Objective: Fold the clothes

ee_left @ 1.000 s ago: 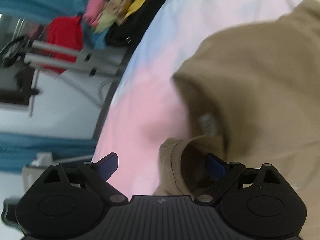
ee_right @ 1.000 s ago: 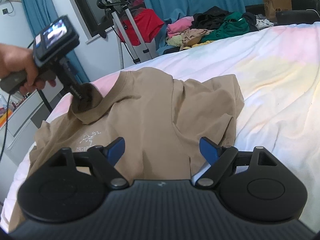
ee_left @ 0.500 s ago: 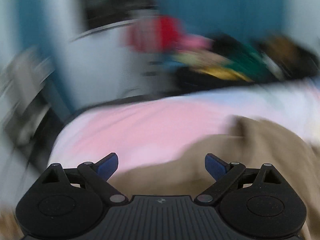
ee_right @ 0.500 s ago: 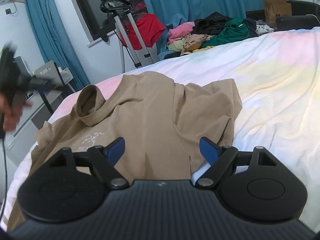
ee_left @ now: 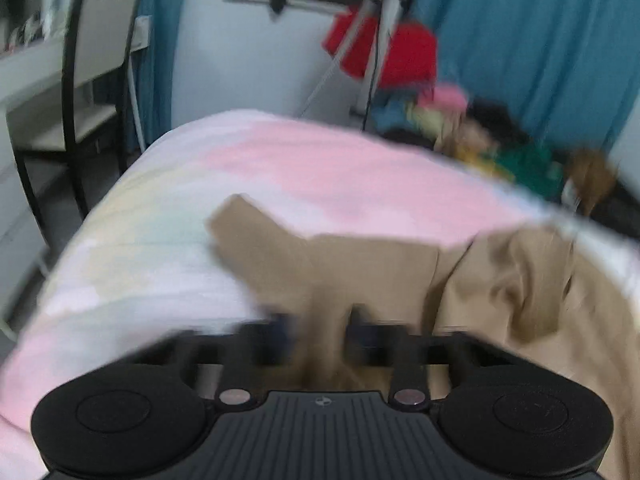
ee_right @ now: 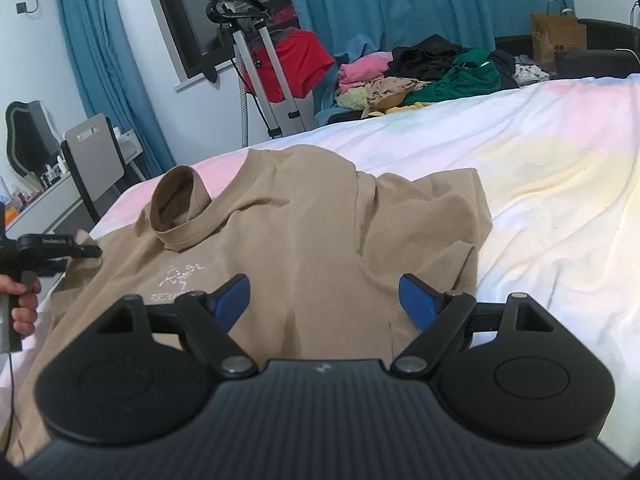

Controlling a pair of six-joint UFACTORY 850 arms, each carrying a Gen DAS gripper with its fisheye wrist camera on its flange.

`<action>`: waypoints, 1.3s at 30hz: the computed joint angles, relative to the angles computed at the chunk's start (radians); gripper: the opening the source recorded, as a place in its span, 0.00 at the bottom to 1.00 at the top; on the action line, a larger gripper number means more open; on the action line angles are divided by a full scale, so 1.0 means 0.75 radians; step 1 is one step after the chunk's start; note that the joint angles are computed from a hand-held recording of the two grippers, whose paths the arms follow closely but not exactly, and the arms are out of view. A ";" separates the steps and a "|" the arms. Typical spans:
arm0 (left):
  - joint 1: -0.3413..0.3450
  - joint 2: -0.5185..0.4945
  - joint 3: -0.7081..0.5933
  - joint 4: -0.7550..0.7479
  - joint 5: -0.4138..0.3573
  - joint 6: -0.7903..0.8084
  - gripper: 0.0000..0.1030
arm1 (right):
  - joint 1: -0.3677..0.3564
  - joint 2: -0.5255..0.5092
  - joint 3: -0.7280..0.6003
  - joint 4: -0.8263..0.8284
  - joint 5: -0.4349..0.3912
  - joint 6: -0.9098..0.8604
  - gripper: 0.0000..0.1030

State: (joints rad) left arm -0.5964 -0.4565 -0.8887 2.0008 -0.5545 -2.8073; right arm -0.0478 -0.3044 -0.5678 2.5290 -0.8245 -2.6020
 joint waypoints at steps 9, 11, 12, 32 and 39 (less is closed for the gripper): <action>-0.033 0.080 -0.037 -0.769 -0.479 0.333 0.05 | 0.002 0.006 0.011 0.039 -0.020 -0.027 0.80; -0.010 0.073 -0.050 -0.895 -0.478 0.388 0.06 | 0.004 0.003 0.009 0.055 -0.022 -0.038 0.80; -0.002 0.065 -0.055 -0.928 -0.461 0.411 0.07 | 0.006 0.001 0.008 0.061 -0.020 -0.044 0.80; -0.055 -0.360 -0.726 -0.579 -0.013 1.119 0.77 | 0.027 -0.014 -0.015 0.063 0.015 -0.025 0.80; -0.037 -0.682 -1.125 -1.030 -0.289 1.634 0.50 | 0.014 -0.022 -0.022 0.019 0.015 0.035 0.80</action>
